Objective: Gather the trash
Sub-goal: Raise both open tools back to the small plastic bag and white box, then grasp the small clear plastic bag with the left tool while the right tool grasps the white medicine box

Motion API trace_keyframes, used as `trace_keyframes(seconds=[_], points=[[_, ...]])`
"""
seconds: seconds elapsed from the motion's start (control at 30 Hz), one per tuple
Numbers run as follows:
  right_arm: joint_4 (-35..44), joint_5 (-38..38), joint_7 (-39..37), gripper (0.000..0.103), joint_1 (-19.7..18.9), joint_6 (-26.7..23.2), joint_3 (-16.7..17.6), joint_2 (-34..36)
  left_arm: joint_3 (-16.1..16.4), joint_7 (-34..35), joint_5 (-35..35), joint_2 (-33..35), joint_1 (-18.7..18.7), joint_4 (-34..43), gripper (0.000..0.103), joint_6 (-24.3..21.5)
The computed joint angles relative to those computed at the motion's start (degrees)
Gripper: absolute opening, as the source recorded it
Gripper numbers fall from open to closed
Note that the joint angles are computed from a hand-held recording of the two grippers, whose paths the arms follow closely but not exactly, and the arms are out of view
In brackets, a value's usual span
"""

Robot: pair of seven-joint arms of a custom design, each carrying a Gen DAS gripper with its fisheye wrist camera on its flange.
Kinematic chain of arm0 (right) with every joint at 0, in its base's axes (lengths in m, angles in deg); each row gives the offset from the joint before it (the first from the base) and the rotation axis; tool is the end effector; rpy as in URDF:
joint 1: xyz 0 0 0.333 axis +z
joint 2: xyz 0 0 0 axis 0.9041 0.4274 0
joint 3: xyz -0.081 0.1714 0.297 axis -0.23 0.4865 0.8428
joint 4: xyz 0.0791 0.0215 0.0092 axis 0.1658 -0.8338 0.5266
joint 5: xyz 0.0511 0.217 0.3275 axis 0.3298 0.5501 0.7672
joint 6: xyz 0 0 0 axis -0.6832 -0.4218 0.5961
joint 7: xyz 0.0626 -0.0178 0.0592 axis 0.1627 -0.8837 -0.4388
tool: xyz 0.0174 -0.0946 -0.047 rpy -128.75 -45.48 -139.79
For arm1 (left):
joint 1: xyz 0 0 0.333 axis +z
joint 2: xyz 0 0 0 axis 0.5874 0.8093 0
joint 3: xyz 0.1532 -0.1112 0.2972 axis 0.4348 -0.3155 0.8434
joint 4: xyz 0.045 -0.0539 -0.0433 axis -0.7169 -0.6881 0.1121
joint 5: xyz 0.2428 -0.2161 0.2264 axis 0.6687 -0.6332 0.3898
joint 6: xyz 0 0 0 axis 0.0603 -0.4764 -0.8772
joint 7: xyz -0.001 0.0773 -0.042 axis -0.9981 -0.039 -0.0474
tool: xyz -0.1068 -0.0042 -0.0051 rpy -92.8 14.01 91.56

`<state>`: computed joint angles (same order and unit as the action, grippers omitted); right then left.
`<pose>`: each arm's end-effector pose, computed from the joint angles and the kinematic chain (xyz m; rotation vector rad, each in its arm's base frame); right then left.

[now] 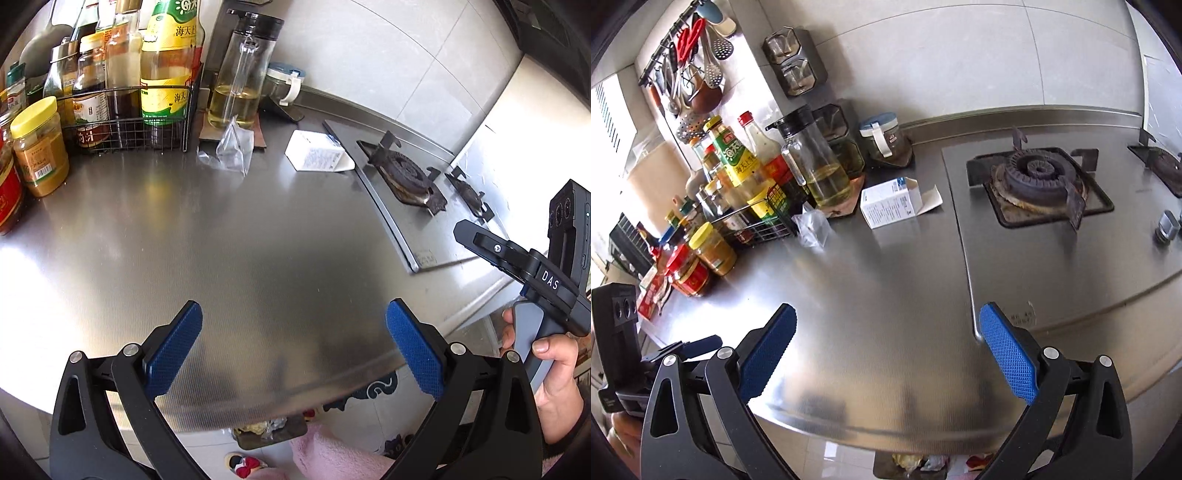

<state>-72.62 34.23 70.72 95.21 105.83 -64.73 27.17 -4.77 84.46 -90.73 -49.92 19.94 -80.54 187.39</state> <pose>0.4128 0.4129 0.6885 -1.6028 1.6655 -0.3199 0.4144 -0.2977 0.6897 -1.8576 2.1352 -1.0212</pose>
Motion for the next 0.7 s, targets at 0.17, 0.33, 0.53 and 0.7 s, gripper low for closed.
trace_keyframes(seconds=[0.17, 0.33, 0.53, 0.7], points=[[8.4, 2.6, -7.3, 0.1, -0.7, -0.9, -1.9, 7.5, -0.2, -1.6, 4.4, 7.3, 1.7, 6.6, 0.094, 1.7], [18.5, 4.2, -13.3, 0.1, -0.8, -3.0, -3.8, 15.9, 1.0, -3.1, 8.9, 15.4, 1.8, 13.2, 0.089, 3.5], [31.9, 7.3, -20.6, 0.1, -0.2, -5.9, -5.2, 26.3, 3.3, -2.6, 10.0, 23.6, 0.7, 21.1, 0.08, 2.0], [44.5, 10.3, -23.9, 0.1, 1.5, -13.5, -6.2, 34.5, 4.5, -1.5, 10.5, 27.7, -0.1, 25.7, 0.079, 0.6]])
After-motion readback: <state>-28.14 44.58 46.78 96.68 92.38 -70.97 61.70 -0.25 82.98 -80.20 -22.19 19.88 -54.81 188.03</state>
